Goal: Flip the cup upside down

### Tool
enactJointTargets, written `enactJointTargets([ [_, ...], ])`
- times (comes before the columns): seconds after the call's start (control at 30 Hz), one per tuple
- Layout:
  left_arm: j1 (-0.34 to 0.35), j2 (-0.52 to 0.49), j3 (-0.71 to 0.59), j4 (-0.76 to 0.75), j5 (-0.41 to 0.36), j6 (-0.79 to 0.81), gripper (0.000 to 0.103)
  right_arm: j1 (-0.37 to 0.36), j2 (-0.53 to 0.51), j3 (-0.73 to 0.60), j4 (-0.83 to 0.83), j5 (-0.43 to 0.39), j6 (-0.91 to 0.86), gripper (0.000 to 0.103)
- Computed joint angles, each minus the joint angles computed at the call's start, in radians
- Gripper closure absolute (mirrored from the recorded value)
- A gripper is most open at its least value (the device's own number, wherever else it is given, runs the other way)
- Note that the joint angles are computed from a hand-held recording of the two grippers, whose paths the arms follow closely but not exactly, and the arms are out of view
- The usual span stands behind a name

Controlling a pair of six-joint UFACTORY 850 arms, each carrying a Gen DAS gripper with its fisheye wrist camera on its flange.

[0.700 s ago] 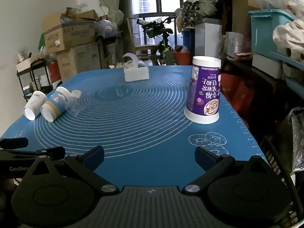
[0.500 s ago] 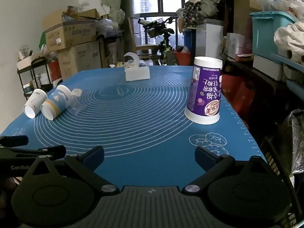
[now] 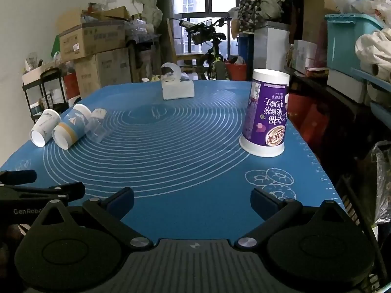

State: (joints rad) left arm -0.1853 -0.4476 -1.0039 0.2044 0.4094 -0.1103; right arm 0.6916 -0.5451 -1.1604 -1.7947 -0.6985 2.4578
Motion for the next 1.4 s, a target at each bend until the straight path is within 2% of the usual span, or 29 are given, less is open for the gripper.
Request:
enactJointTargets([
  [1.4,0.001,-0.006,-0.005,-0.048,-0.006,0.039,0.004,-0.008,-0.003,-0.005,0.007,0.016,0.005,0.002],
])
